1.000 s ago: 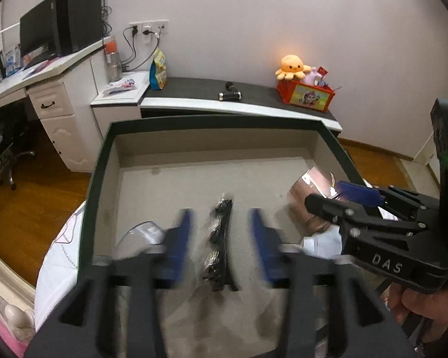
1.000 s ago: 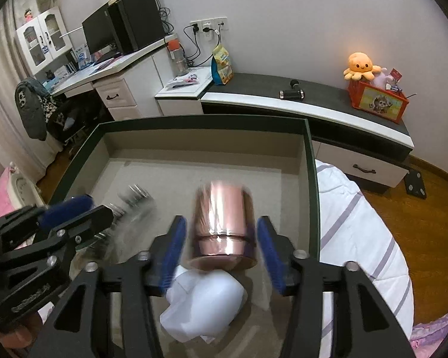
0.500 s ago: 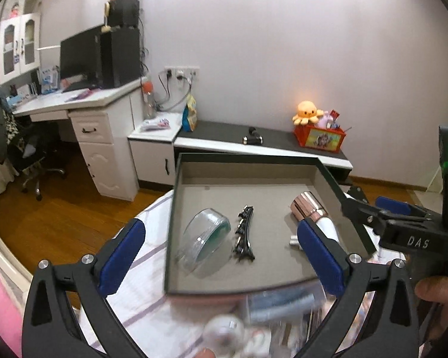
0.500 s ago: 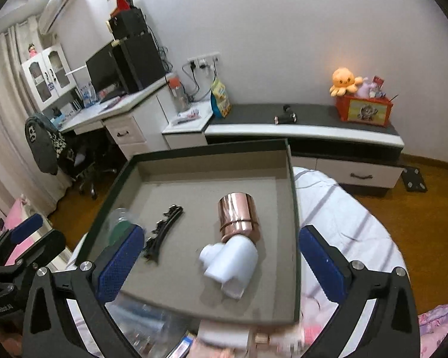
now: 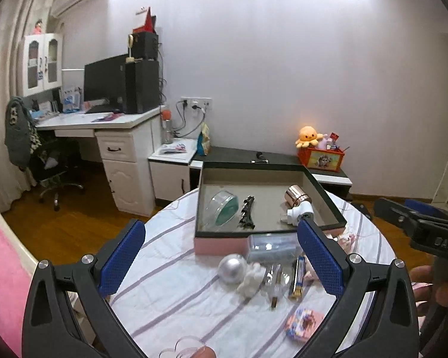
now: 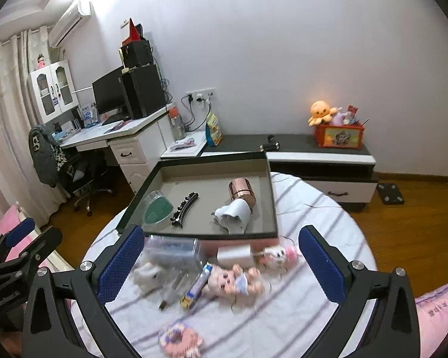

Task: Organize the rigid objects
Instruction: 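Withdraw both tools from the tray box over the table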

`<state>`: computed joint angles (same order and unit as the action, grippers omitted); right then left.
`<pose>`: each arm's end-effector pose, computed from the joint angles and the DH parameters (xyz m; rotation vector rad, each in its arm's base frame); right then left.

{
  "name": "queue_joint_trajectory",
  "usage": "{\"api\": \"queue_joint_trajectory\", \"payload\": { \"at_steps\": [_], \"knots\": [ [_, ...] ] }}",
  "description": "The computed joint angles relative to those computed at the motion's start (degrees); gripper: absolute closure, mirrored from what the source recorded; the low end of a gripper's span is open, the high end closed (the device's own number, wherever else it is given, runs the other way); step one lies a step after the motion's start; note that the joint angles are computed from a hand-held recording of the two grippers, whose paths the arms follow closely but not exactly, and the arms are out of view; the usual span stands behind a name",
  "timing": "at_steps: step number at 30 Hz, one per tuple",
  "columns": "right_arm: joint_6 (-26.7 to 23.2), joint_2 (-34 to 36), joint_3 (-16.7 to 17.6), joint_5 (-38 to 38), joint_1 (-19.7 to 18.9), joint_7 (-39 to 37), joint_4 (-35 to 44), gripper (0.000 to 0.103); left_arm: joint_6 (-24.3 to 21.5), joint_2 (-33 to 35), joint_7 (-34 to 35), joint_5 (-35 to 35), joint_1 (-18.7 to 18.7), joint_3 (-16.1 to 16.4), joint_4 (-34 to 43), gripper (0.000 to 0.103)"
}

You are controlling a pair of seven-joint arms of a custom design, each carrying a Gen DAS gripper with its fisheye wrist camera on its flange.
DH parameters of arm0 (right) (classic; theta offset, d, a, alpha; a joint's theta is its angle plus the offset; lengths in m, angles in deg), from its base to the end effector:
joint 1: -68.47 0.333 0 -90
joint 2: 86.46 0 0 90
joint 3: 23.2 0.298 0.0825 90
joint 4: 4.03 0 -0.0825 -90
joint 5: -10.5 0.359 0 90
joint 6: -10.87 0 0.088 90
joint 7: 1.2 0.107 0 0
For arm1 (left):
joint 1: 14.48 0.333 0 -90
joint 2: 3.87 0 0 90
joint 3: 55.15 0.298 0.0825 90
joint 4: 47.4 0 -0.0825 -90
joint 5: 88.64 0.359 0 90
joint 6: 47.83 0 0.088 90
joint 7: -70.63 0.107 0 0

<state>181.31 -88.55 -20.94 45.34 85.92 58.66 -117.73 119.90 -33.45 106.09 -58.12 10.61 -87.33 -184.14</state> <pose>0.5482 0.1549 0.5868 -1.7378 1.2485 -0.5953 0.4375 -0.1267 0.5742 -1.7429 1.3165 -0.8476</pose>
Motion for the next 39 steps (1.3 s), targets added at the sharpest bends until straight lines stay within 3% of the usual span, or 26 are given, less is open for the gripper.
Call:
{"api": "queue_joint_trajectory", "payload": {
  "at_steps": [7,12,17,26,39],
  "knots": [
    [7.8,-8.5,0.1,-10.1,0.5,8.6,-12.0,0.000,-2.4,-5.4,0.6,-3.8,-4.6,1.3,-4.6,0.000],
    [10.4,-11.7,3.0,-19.5,-3.3,17.2,-16.8,0.000,-3.9,-8.0,1.3,-6.2,-6.8,1.4,-6.6,0.000],
    [10.7,-13.4,-2.4,-21.1,2.1,17.4,-19.0,0.000,-5.3,-9.8,2.0,-7.7,-7.6,1.3,-7.4,0.000],
    [11.2,-14.9,-8.1,-26.1,7.6,20.9,-20.7,0.000,-6.5,-11.4,2.8,-9.8,-8.8,1.7,-8.7,0.000],
    [10.4,-15.0,-11.4,-32.6,10.1,25.8,-21.1,0.000,-6.6,-11.6,3.2,-11.3,-8.8,1.6,-9.4,0.000]
  ]
}}
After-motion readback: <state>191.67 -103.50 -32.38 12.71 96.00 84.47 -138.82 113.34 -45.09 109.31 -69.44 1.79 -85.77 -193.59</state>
